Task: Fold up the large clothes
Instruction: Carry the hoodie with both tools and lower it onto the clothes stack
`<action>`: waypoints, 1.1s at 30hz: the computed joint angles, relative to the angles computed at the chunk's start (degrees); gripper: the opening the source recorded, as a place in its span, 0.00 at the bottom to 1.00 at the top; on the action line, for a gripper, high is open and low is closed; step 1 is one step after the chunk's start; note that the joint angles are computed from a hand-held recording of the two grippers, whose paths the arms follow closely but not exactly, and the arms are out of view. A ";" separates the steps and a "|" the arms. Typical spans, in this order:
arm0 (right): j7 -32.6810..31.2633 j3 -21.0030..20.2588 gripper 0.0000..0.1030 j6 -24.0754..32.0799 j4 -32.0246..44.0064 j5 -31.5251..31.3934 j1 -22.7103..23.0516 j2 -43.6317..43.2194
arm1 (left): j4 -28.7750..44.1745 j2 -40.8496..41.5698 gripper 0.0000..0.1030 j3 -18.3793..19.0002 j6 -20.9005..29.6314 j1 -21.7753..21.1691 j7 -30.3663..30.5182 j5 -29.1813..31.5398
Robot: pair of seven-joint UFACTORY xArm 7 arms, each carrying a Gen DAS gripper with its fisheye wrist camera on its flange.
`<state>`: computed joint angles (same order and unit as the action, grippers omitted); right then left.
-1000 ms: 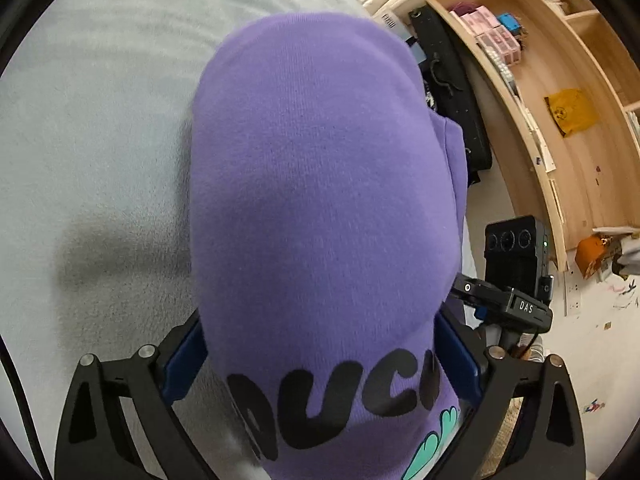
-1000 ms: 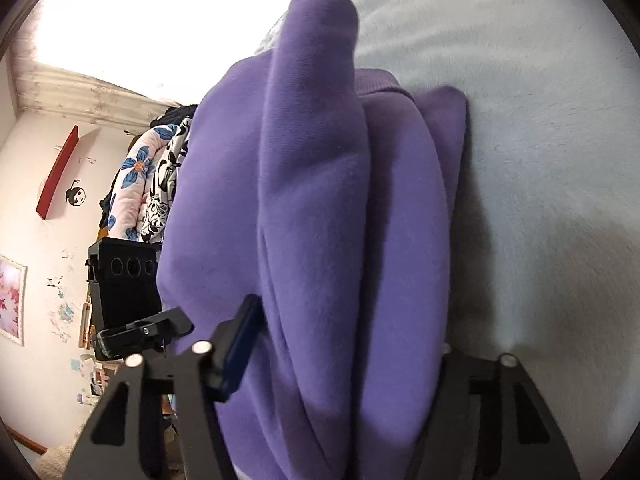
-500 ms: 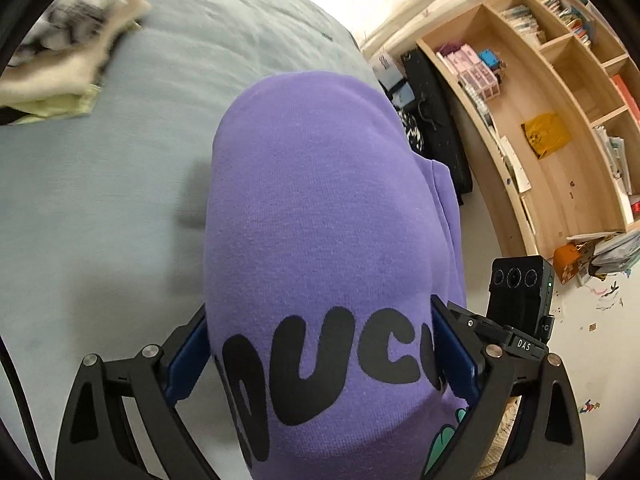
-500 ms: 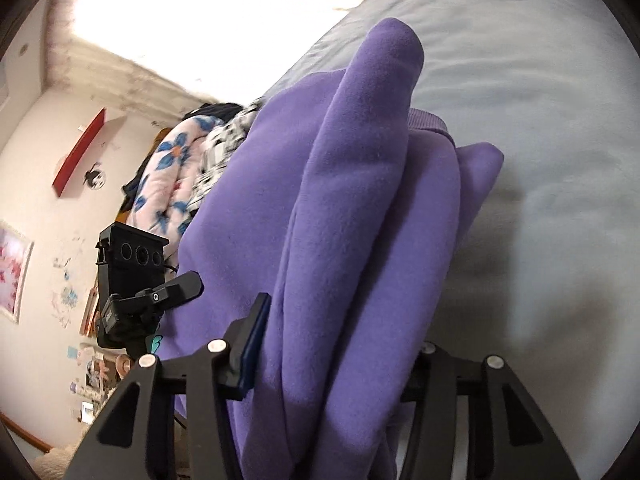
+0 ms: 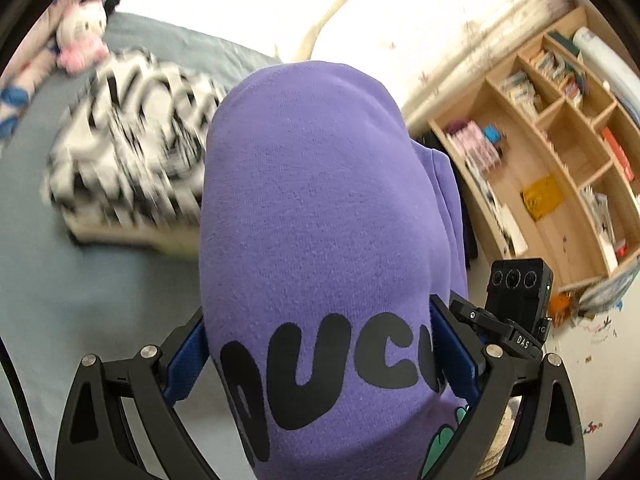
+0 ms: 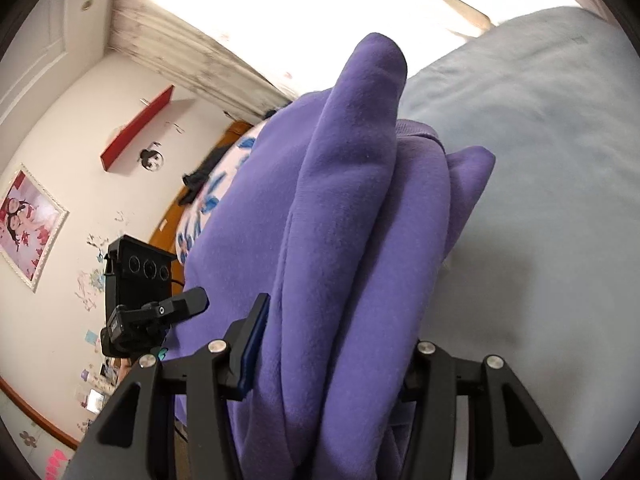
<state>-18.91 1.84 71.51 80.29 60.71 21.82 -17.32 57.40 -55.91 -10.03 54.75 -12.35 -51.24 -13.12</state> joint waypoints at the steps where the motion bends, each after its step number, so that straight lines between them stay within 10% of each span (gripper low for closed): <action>1: 0.84 1.55 0.48 -2.27 3.38 0.21 0.63 3.24 | 0.67 0.42 0.94 2.57 0.33 -0.18 2.34 0.82; 13: 15.83 13.69 0.49 -16.82 50.62 -15.50 7.94 48.10 | 8.74 19.27 0.95 26.78 -3.95 1.61 32.24 -3.19; 17: 20.82 15.73 0.51 -17.77 56.44 -22.63 10.30 59.42 | 2.71 25.23 0.99 27.99 -8.00 6.05 37.36 -3.09; 20: 13.66 18.95 0.55 -26.79 46.41 -18.47 8.03 57.43 | -5.32 23.76 1.00 33.22 -18.28 1.32 46.71 -16.84; 27: 15.39 18.49 0.67 -22.76 49.87 -24.68 8.33 57.72 | -7.16 23.25 1.00 28.80 -21.86 5.79 52.63 -20.88; 33: 20.14 16.73 0.68 -15.90 46.99 -29.51 7.62 52.17 | -6.96 20.52 0.99 18.97 -17.76 15.46 39.20 -11.56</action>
